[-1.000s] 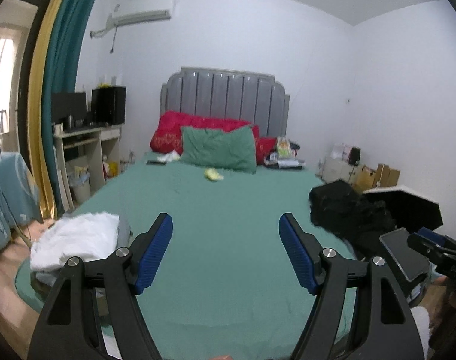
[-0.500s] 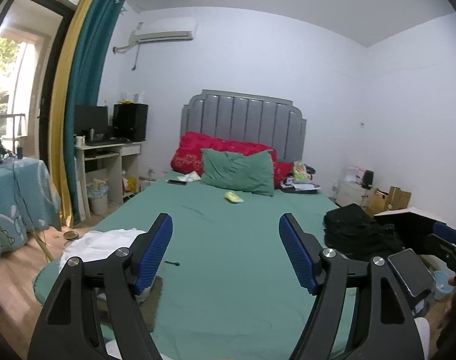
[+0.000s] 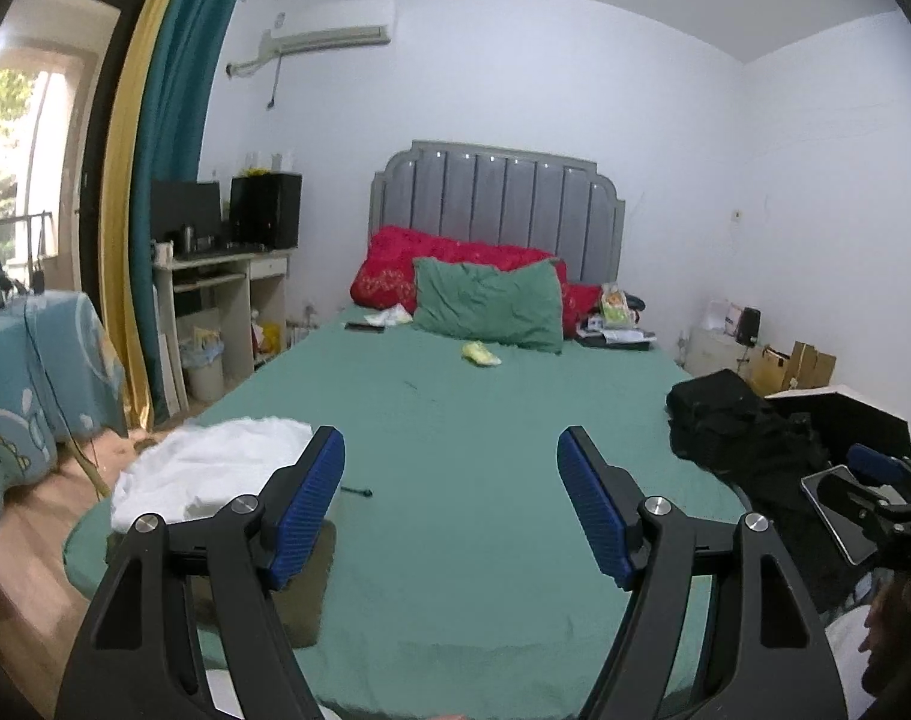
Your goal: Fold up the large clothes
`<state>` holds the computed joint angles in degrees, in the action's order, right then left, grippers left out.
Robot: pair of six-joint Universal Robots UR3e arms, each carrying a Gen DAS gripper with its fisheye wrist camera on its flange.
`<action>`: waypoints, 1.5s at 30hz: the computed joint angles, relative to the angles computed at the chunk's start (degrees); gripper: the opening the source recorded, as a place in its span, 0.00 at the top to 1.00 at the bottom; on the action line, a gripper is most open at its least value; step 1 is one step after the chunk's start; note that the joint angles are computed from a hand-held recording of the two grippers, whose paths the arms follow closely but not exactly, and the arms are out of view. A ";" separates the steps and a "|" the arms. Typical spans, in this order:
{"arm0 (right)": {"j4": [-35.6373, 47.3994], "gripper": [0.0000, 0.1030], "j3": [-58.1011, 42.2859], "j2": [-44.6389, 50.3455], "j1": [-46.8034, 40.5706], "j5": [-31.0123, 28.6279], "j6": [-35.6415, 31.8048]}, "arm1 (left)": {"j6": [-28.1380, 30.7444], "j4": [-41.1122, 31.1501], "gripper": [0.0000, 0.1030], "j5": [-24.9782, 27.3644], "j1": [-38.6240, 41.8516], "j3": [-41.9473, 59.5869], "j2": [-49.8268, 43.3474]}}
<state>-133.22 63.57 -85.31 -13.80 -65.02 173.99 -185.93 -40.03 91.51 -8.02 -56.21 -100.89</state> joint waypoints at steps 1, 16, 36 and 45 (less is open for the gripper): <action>0.08 0.02 -0.08 0.22 0.46 -0.55 0.00 | -0.13 -0.03 0.26 -0.24 0.14 -0.16 -0.16; 1.98 0.02 -3.26 2.96 0.72 -1.17 -0.43 | -0.29 0.57 0.26 -2.59 1.02 -0.36 -1.46; 2.05 0.02 -3.88 2.69 1.86 -2.05 0.08 | -0.13 0.59 0.26 -2.72 0.80 0.04 -1.70; 1.76 0.02 -3.46 2.50 2.05 -2.29 0.30 | -0.18 0.81 0.26 -2.59 0.53 -0.07 -1.69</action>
<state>-131.46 60.12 -82.81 -11.75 -67.30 174.30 -186.11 -39.22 88.91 -7.49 -56.27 -102.58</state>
